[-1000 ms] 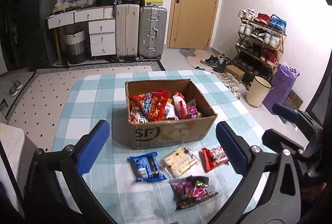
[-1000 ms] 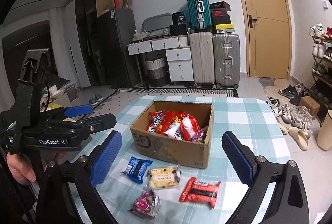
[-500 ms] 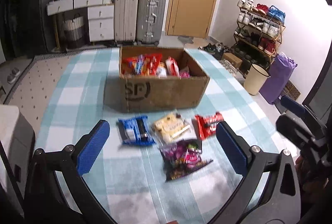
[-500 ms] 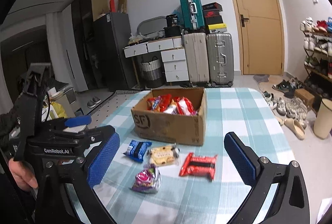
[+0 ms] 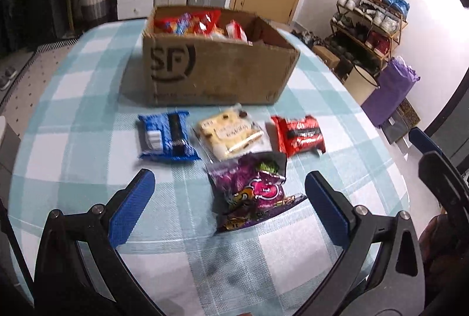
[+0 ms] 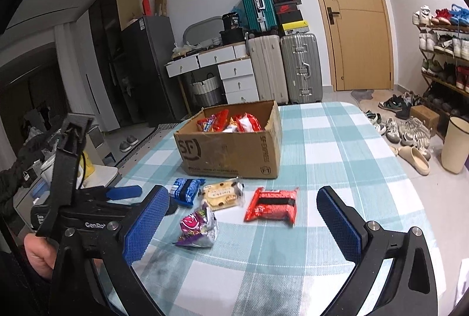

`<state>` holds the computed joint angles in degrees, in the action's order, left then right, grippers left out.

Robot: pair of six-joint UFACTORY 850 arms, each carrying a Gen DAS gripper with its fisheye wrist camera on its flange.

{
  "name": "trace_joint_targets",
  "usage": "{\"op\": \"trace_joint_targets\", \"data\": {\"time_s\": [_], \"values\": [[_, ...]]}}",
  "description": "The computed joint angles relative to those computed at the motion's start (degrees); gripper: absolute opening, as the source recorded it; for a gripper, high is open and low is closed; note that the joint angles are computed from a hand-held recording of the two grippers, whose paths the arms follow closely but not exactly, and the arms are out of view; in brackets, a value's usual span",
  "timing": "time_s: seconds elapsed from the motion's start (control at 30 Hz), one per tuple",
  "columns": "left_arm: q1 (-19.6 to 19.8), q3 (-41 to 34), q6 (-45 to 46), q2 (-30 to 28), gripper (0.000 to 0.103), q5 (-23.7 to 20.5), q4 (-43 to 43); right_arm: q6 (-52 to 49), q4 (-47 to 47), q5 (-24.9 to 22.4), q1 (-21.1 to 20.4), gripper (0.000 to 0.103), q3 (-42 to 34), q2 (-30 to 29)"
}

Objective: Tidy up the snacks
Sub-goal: 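Grasp the purple candy bag with the left tool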

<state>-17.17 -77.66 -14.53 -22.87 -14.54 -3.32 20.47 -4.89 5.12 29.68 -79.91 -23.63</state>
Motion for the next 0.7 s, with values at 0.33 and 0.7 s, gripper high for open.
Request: {"op": "trace_joint_targets", "data": {"time_s": [0.33, 0.7], "values": [[0.18, -5.18, 9.91, -6.36, 0.102, -3.82, -11.0, 19.37, -17.24, 0.21, -1.3, 0.102, 0.56, -1.11], [-0.27, -5.93, 29.05, -9.51, 0.047, -4.2, -27.53, 35.8, -31.84, 1.09, -2.32, 0.102, 0.51, -2.45]]}}
